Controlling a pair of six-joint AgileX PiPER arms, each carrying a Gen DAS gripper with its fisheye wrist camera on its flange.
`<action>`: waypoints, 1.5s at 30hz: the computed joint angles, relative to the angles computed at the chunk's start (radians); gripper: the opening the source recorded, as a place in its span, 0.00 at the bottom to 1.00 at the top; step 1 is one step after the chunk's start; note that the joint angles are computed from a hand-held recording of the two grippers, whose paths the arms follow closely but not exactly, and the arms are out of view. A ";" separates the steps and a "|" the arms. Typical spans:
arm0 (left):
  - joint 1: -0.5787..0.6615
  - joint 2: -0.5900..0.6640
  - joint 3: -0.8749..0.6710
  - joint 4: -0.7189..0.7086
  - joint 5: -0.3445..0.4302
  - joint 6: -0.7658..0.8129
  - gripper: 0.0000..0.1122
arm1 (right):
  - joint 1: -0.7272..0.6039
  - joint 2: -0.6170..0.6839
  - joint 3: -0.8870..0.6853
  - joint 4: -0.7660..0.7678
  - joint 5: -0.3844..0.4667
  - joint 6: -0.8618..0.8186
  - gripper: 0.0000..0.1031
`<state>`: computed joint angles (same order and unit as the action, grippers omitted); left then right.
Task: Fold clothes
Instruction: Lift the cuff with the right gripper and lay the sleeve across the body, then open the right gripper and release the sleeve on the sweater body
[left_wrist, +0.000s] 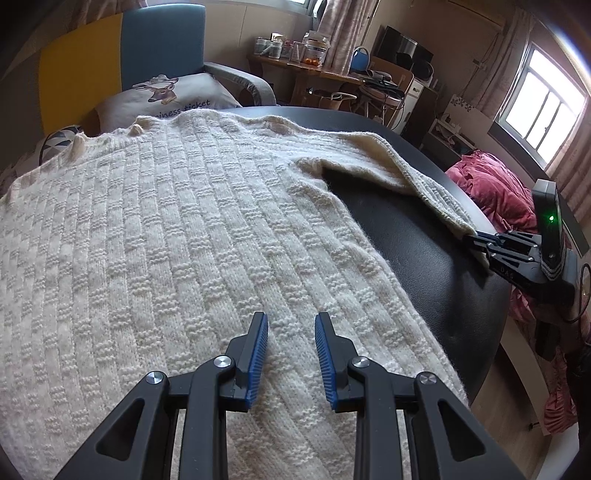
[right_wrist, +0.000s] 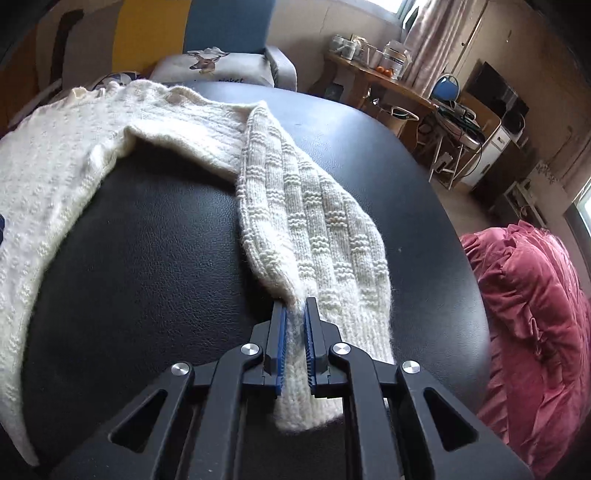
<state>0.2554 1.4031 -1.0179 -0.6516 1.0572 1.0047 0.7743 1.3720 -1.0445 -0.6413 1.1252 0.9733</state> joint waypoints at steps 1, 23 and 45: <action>-0.001 0.000 -0.003 -0.002 -0.005 0.004 0.23 | -0.005 -0.010 -0.008 0.002 0.006 -0.011 0.08; -0.243 0.322 -0.494 0.071 -0.168 -0.154 0.23 | -0.851 0.238 -0.333 0.511 -0.215 -0.583 0.10; -0.266 0.422 -0.510 0.144 -0.220 -0.175 0.24 | -0.840 0.222 -0.308 0.537 -0.211 -0.636 0.13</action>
<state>-0.0104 1.8252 -1.5284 -0.5078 0.8368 0.8293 -0.0660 1.5940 -1.3529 -0.1044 0.9140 0.3371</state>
